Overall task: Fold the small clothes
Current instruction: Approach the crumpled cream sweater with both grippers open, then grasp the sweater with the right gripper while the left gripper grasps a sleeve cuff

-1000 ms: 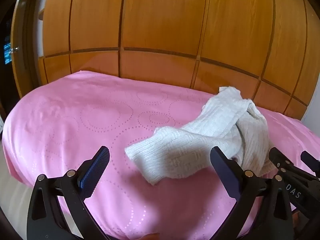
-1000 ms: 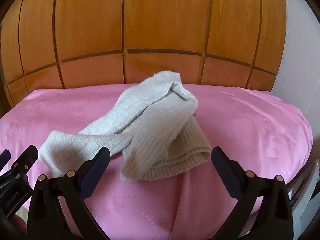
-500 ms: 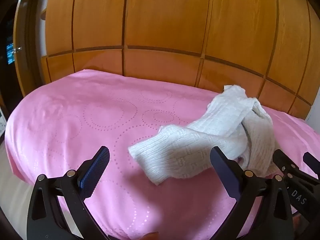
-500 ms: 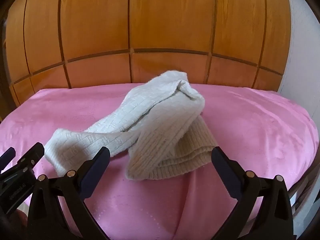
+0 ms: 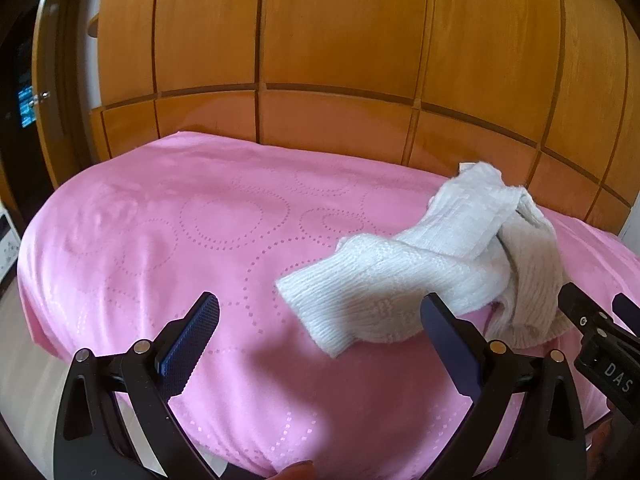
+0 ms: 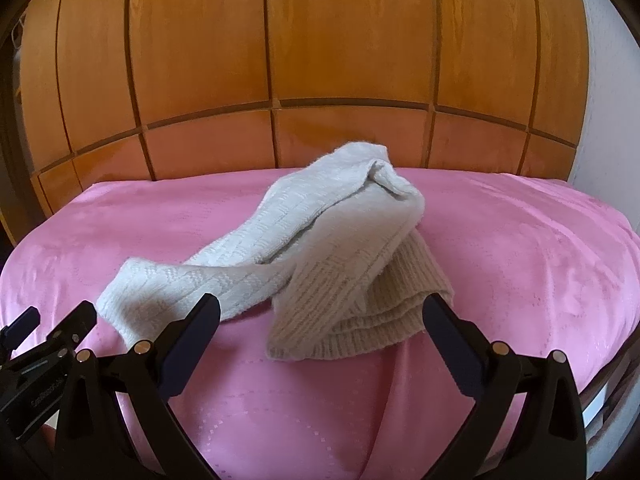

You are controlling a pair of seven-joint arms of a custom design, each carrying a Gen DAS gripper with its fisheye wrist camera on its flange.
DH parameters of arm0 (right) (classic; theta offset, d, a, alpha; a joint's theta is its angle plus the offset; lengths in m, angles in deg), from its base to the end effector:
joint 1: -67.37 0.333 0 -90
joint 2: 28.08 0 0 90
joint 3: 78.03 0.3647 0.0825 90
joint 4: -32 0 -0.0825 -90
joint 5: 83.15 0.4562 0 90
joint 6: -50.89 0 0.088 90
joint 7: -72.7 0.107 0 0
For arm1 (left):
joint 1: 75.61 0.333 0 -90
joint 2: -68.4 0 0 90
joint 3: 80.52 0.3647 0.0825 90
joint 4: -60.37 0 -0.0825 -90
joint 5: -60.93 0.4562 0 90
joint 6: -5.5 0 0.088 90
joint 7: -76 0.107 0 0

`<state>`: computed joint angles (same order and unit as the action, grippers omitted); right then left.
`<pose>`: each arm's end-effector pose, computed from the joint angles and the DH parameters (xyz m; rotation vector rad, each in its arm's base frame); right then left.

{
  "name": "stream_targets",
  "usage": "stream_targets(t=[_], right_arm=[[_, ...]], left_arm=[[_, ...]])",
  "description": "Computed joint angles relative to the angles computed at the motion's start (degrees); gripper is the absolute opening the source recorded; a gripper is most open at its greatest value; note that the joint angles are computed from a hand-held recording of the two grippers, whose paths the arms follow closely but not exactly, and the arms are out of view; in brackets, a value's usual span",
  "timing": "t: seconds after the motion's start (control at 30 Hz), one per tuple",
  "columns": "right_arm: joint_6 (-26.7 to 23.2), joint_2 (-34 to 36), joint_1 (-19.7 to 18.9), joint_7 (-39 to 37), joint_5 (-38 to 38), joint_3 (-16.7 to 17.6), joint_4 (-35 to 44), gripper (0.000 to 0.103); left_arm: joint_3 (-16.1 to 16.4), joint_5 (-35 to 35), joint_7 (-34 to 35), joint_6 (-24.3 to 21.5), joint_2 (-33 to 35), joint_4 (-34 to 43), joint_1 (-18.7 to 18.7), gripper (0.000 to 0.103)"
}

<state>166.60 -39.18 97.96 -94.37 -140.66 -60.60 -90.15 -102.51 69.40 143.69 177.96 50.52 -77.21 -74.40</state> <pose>0.4137 0.3997 0.5431 -1.2006 2.0763 -1.0544 0.5022 -0.2181 0.5414 -1.5889 1.8460 -0.9621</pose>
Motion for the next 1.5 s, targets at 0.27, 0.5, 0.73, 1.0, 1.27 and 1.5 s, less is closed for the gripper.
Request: stream_targets(t=[0.27, 0.5, 0.73, 1.0, 1.27, 1.5], right_arm=[[0.38, -0.45, -0.01, -0.01, -1.34, 0.11, -0.06, 0.101], [2.29, -1.32, -0.86, -0.7, -1.89, -0.21, -0.8, 0.101], [4.41, -2.58, -2.12, -0.74, -2.43, -0.42, -1.9, 0.101], [14.23, -2.07, -4.1, -4.8, -1.32, -2.36, -1.34, 0.085], [24.88, 0.66, -6.08, -13.09, 3.51, -4.9, 0.81, 0.059], [36.53, 5.05, -7.49, -26.68, 21.59, -8.44, 2.21, 0.057]], left_arm=[[-0.03, 0.15, -0.31, -0.17, 0.07, 0.19, 0.13, 0.1], [0.64, 0.24, -0.55, -1.46, 1.49, 1.04, -0.46, 0.1], [1.52, 1.34, -1.71, -2.47, 2.99, 1.77, -0.99, 0.1], [1.04, 4.87, -5.14, -2.02, 3.87, 2.34, 0.35, 0.1], [2.41, 6.07, -6.32, -3.18, 4.97, 3.39, -0.5, 0.1], [4.35, 4.53, -4.81, -2.9, 5.75, 3.44, -2.46, 0.1]])
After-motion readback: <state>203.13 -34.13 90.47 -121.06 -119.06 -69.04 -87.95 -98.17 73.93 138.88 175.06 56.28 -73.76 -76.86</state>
